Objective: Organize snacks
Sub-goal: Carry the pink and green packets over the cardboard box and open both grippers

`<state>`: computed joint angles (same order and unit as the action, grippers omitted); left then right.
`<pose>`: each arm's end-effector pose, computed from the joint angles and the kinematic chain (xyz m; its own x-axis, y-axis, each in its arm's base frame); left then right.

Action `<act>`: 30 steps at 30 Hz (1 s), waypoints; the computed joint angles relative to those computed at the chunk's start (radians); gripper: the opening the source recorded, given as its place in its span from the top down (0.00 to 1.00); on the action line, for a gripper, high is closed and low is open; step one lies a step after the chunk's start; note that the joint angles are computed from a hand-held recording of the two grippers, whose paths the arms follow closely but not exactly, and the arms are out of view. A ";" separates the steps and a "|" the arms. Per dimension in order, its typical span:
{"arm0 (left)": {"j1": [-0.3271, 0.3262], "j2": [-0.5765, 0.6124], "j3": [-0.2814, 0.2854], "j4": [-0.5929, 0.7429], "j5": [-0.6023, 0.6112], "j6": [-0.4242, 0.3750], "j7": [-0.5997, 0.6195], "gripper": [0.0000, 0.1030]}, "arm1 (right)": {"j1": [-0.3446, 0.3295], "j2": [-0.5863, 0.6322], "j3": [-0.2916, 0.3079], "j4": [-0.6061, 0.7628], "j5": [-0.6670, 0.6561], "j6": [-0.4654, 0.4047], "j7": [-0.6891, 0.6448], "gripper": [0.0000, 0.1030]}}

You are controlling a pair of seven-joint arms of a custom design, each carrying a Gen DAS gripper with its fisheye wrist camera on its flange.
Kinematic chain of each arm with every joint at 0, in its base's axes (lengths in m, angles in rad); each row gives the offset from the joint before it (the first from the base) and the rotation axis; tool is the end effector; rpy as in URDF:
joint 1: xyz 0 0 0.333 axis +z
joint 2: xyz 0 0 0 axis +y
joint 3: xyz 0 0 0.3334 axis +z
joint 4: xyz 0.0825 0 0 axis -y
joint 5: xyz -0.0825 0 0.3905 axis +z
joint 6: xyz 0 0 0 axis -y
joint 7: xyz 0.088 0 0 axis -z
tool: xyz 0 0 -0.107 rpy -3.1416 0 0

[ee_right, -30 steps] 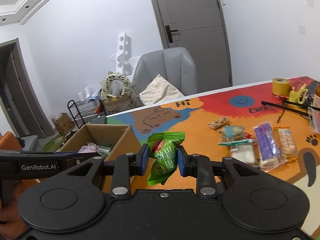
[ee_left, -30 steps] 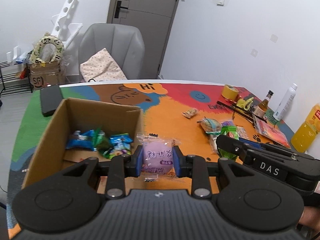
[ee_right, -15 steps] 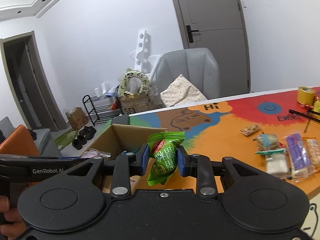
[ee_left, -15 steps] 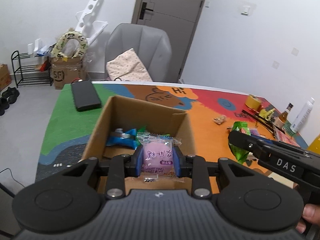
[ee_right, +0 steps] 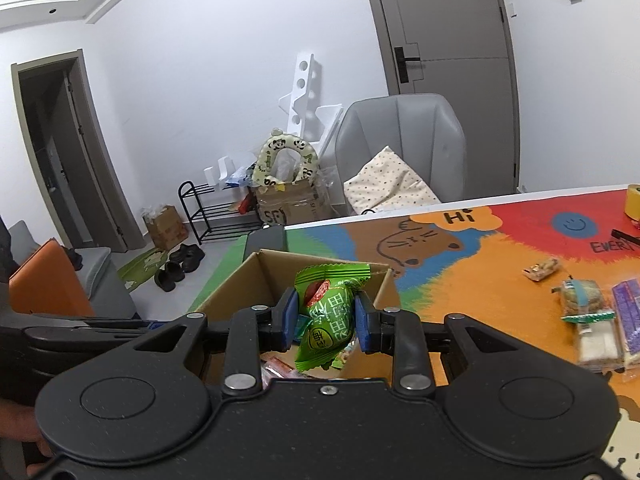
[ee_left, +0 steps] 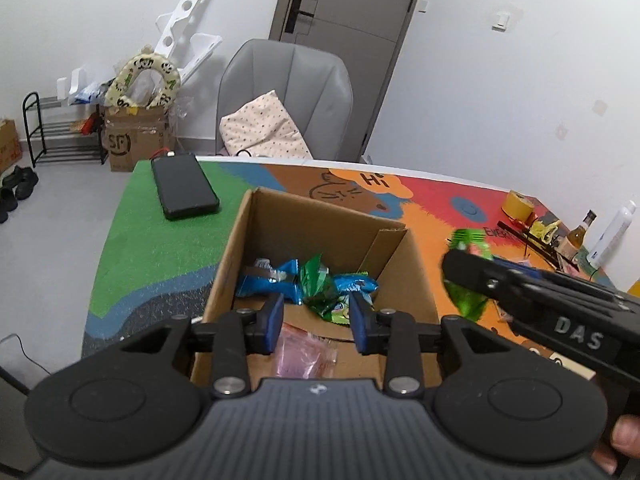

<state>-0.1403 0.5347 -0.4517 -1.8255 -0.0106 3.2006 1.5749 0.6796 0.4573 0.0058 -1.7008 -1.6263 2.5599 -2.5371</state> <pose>0.6180 -0.3523 0.3835 -0.4932 -0.8398 0.2269 -0.6353 0.1696 -0.7534 0.5378 0.4580 0.3710 -0.0649 -0.9793 -0.1920 -0.4350 0.2009 -0.8777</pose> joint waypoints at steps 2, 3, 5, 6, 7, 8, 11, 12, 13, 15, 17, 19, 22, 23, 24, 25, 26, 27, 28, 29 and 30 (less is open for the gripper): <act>-0.005 -0.005 0.011 -0.001 0.001 0.001 -0.004 0.64 | -0.003 0.016 0.000 0.022 0.010 0.009 -0.015 0.73; 0.006 -0.007 0.004 -0.005 -0.002 0.002 -0.004 0.61 | -0.004 0.023 -0.002 0.032 0.014 0.017 -0.021 0.73; 0.021 -0.011 -0.006 -0.010 -0.008 0.004 -0.009 0.56 | -0.007 0.033 -0.010 0.046 0.005 0.046 -0.006 0.73; 0.025 -0.015 -0.006 -0.016 -0.012 0.007 -0.014 0.53 | -0.007 0.039 -0.012 0.057 0.001 0.057 -0.004 0.71; 0.028 -0.018 -0.006 -0.018 -0.014 0.007 -0.018 0.49 | -0.004 0.046 -0.015 0.067 -0.001 0.060 -0.013 0.61; 0.035 -0.019 -0.011 -0.020 -0.014 0.004 -0.019 0.46 | -0.001 0.052 -0.018 0.077 -0.001 0.063 -0.021 0.57; -0.016 -0.038 0.052 -0.033 -0.020 0.014 -0.052 0.38 | 0.015 0.052 -0.027 0.075 0.023 0.026 -0.021 0.41; -0.035 -0.043 0.076 -0.035 -0.022 0.015 -0.066 0.31 | 0.018 0.045 -0.030 0.064 0.020 0.022 -0.006 0.35; -0.050 -0.046 0.095 -0.037 -0.022 0.013 -0.079 0.25 | 0.019 0.037 -0.032 0.053 0.015 0.019 0.009 0.28; -0.065 -0.048 0.116 -0.035 -0.017 0.004 -0.093 0.20 | 0.023 0.018 -0.031 0.023 -0.002 0.005 0.038 0.21; -0.085 -0.052 0.136 -0.036 -0.010 0.001 -0.104 0.19 | 0.023 -0.001 -0.022 -0.006 -0.008 -0.014 0.045 0.18; -0.109 -0.055 0.158 -0.038 0.001 0.003 -0.112 0.16 | 0.018 -0.020 -0.010 -0.035 -0.013 -0.026 0.058 0.13; -0.146 -0.062 0.193 -0.046 0.020 0.017 -0.121 0.13 | 0.010 -0.045 0.006 -0.073 -0.013 -0.050 0.076 0.08; -0.153 -0.064 0.198 -0.048 0.025 0.019 -0.124 0.12 | 0.007 -0.053 0.011 -0.088 -0.015 -0.059 0.086 0.08; -0.158 -0.065 0.201 -0.050 0.028 0.018 -0.126 0.11 | 0.003 -0.062 0.015 -0.101 -0.017 -0.065 0.097 0.07; -0.167 -0.067 0.207 -0.050 0.033 0.014 -0.129 0.11 | -0.001 -0.071 0.020 -0.116 -0.017 -0.073 0.110 0.05; -0.173 -0.066 0.211 -0.048 0.037 0.010 -0.130 0.11 | -0.004 -0.079 0.025 -0.130 -0.015 -0.082 0.121 0.04; -0.177 -0.066 0.214 -0.047 0.042 0.006 -0.129 0.10 | -0.008 -0.084 0.030 -0.139 -0.012 -0.091 0.127 0.03; -0.184 -0.067 0.219 -0.047 0.047 0.004 -0.130 0.10 | -0.011 -0.090 0.034 -0.151 -0.008 -0.102 0.132 0.02; -0.187 -0.067 0.220 -0.049 0.050 0.006 -0.130 0.10 | -0.013 -0.097 0.038 -0.163 -0.005 -0.113 0.135 0.02; -0.187 -0.068 0.218 -0.050 0.053 0.007 -0.130 0.10 | -0.016 -0.104 0.042 -0.176 -0.001 -0.123 0.138 0.01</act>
